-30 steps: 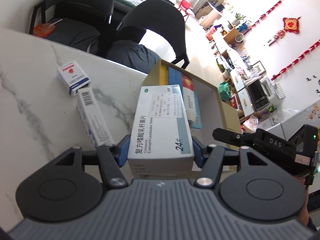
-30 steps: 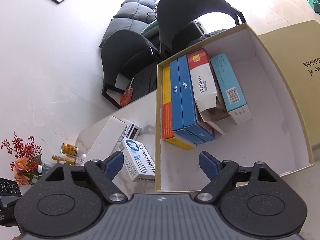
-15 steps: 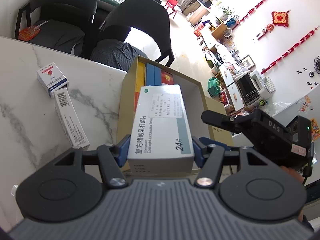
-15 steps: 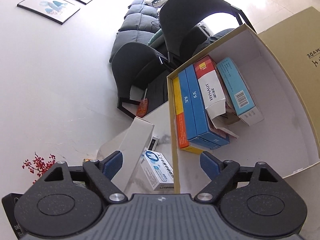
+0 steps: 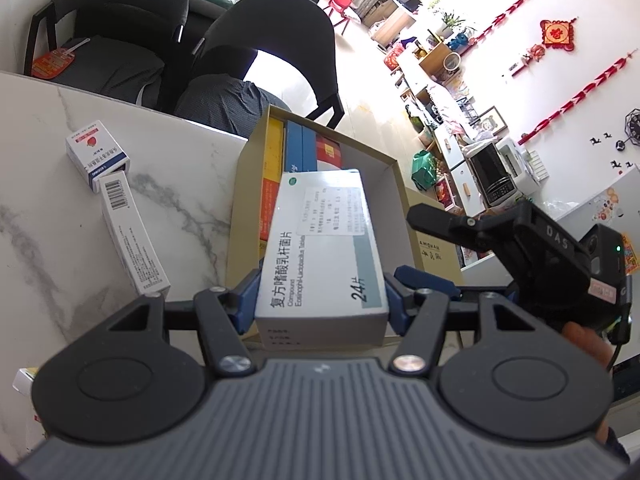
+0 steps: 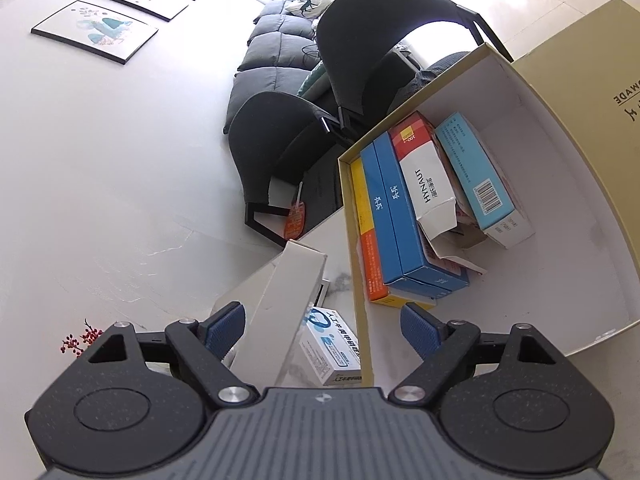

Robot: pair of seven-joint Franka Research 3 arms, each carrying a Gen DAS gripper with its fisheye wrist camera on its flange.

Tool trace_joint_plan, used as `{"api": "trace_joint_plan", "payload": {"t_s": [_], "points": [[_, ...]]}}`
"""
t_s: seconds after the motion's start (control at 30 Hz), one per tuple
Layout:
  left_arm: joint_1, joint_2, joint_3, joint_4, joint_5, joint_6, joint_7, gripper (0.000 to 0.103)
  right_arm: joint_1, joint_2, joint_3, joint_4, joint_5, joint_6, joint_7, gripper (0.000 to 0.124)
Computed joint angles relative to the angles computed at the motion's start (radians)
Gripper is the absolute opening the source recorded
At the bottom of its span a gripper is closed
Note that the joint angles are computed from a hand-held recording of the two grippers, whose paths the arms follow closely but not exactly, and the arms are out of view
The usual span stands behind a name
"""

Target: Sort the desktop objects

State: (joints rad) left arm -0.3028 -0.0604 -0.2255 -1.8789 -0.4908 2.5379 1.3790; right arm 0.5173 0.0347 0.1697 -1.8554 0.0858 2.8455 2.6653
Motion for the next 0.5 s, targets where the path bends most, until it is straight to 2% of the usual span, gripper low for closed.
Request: {"api": "trace_joint_plan", "payload": {"t_s": [0.5], "points": [[-0.002,0.027,-0.013,0.019,-0.016,-0.014,0.017,0.06,0.005,0.024,0.006,0.021,0.077,-0.004,-0.055,0.087]]}}
